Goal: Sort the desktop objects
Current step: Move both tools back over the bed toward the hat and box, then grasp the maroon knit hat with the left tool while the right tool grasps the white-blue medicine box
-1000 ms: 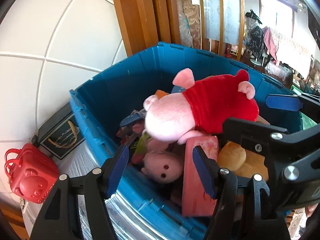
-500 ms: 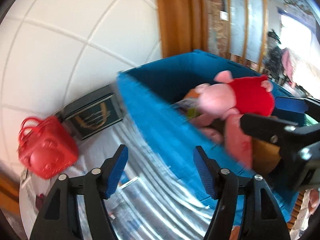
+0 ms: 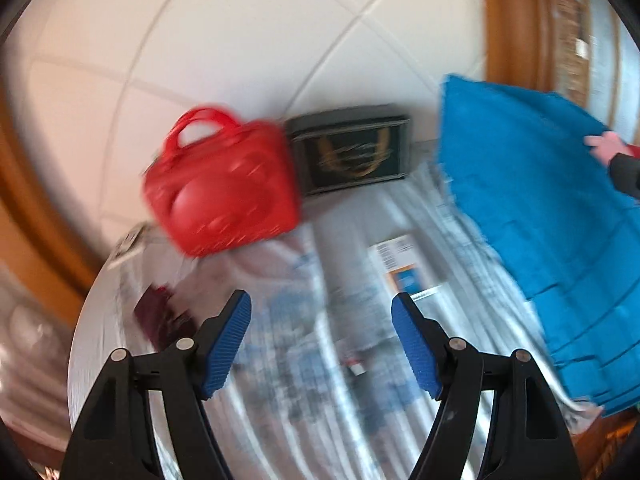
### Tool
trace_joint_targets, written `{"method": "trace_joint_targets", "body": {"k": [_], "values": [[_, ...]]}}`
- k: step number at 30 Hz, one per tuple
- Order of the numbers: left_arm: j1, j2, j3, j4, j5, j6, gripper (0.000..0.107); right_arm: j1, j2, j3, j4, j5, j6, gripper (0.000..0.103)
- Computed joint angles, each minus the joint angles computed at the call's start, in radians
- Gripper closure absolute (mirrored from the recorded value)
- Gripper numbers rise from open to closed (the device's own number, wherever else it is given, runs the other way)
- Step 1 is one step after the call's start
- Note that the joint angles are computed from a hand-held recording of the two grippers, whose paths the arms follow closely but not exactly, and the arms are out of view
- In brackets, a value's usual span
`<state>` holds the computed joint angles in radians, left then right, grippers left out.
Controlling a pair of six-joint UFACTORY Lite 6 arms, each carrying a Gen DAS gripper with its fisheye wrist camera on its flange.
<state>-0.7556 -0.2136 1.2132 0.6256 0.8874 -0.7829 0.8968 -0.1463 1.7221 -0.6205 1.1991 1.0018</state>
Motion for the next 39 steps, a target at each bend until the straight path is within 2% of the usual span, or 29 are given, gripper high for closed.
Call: {"method": "trace_joint_targets", "body": {"k": [4,8,11,17,22,24,26,28,30,39], "values": [[0.263,-0.117,-0.199,-0.126,-0.126,0.141,0.035,-0.031,0.098,-0.036,0.055,-0.113,-0.013,0.0],[0.525,-0.147,-0.308,-0.282,-0.226,0.34,0.035,-0.088,0.177,-0.101,0.133,-0.222,-0.045,0.0],[0.72,-0.084,-0.347,-0.411,-0.31,0.519,0.035,-0.131,0.246,-0.141,0.182,-0.29,-0.09,0.0],[0.963,0.191,-0.272,-0.529,-0.472,0.668,0.035,-0.23,0.426,-0.1,0.285,-0.337,-0.216,0.0],[1.052,0.422,-0.179,-0.522,-0.584,0.675,0.035,-0.312,0.579,-0.038,0.353,-0.368,-0.286,0.0],[1.069,0.477,-0.16,-0.541,-0.616,0.696,0.047,-0.339,0.641,-0.008,0.387,-0.374,-0.319,0.0],[1.081,0.546,-0.126,-0.582,-0.634,0.743,0.054,-0.362,0.711,0.03,0.417,-0.378,-0.349,0.0],[1.083,0.6,-0.093,-0.596,-0.641,0.768,0.056,-0.379,0.777,0.08,0.438,-0.368,-0.368,0.0],[1.072,0.642,-0.065,-0.499,-0.648,0.68,0.059,-0.396,0.84,0.133,0.462,-0.362,-0.388,0.0],[1.064,0.791,0.064,-0.41,-0.609,0.572,0.061,-0.439,1.126,0.467,0.519,-0.256,-0.449,0.0]]}}
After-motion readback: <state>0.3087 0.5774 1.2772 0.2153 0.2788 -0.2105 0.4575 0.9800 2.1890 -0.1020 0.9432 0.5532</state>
